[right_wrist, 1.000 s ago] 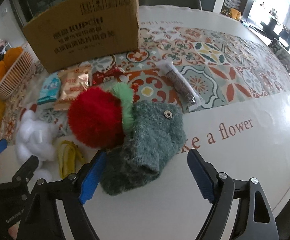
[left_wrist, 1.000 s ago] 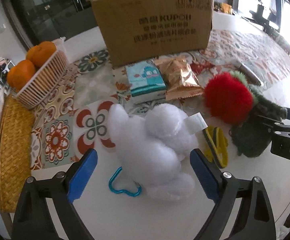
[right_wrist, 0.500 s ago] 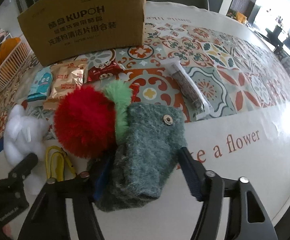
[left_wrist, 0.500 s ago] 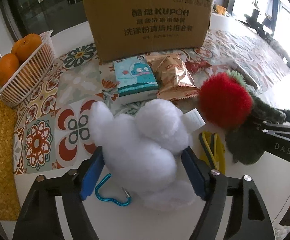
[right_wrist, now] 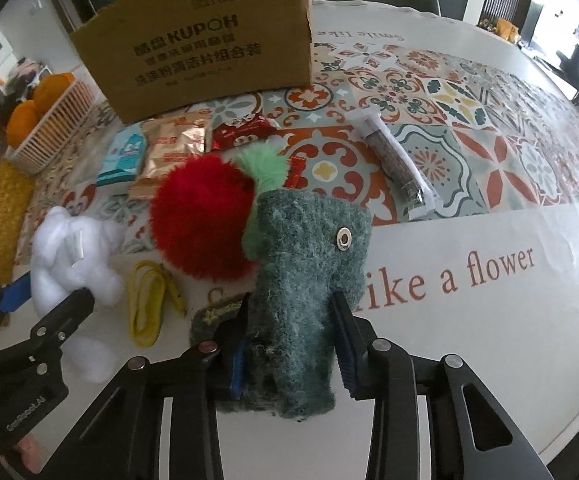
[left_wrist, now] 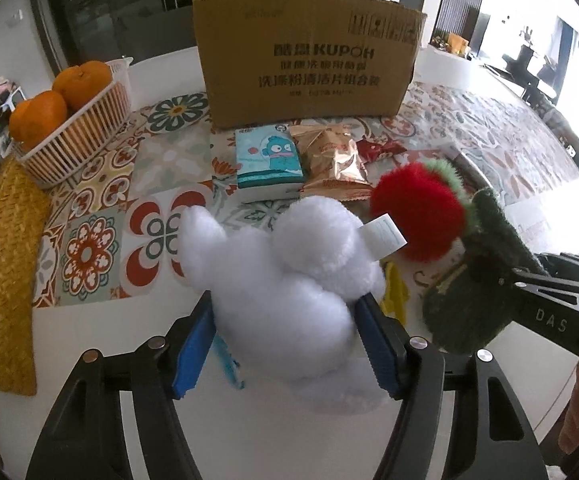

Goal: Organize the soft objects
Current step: 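Close the left tool on the white plush while the right tool grips the green sock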

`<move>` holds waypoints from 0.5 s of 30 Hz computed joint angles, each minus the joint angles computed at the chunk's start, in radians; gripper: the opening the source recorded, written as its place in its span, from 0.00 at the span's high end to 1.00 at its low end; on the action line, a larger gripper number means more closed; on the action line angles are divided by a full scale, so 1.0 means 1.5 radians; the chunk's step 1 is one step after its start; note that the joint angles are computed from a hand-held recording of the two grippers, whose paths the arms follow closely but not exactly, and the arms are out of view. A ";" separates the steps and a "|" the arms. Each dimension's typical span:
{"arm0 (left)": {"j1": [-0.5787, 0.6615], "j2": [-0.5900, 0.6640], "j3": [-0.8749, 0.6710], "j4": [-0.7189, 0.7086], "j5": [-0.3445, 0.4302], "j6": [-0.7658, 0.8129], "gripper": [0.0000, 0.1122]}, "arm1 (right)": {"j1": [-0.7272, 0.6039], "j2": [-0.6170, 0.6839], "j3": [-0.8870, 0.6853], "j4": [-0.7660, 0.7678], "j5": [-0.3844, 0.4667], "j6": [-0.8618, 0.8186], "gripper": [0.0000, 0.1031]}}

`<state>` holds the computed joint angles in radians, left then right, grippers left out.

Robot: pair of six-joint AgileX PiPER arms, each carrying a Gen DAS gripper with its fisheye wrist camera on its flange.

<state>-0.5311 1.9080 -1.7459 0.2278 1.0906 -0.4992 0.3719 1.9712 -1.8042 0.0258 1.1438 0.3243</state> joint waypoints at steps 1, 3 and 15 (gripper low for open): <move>-0.003 0.001 -0.009 0.002 0.011 -0.005 0.39 | -0.001 -0.002 0.000 0.005 0.001 -0.002 0.65; -0.009 -0.004 -0.016 0.007 0.016 -0.015 0.39 | -0.004 -0.015 0.007 0.014 0.001 -0.009 0.65; -0.048 -0.010 -0.105 0.046 0.071 -0.056 0.39 | -0.016 -0.080 -0.007 0.019 0.007 -0.034 0.65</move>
<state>-0.6032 1.8925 -1.9029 0.2969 1.1968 -0.5838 0.3479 1.8511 -1.8144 0.0539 1.1546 0.2736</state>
